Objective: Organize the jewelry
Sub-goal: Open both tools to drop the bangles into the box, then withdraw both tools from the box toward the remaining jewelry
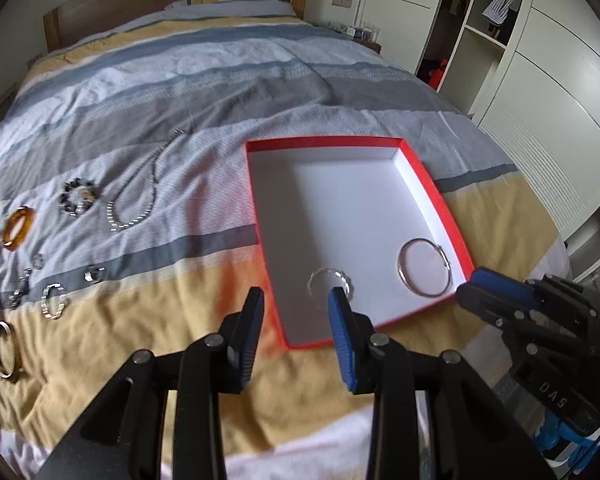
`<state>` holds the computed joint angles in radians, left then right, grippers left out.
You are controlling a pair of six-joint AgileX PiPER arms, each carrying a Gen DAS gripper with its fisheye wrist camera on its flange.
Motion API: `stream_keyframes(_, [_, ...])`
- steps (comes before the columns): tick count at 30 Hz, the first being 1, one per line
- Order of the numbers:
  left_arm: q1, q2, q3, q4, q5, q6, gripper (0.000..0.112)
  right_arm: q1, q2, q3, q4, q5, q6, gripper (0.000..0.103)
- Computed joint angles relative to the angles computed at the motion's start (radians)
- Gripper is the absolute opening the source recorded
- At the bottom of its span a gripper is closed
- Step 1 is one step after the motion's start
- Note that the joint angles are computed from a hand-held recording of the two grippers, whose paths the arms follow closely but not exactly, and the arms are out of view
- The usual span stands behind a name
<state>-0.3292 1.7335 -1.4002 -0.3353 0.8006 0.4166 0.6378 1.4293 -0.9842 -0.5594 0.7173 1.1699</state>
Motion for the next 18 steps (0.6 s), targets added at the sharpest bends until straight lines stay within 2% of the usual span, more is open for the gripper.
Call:
stream_keyframes(7, [0.112,-0.214,0.111,0.028,0.050,0.054,0.032,0.219,-0.022,-0.125,-0.121,0.177,0.160,0.023])
stream_keyframes(11, [0.240,-0.310,0.136,-0.014,0.099,0.135,0.032,0.345,0.011,-0.240,-0.184,0.292,0.208,0.023])
stream_keyframes(18, [0.539,-0.423,0.144,-0.161,0.211,0.338,0.032,0.543,0.086,-0.442,-0.270,0.475,0.233,0.024])
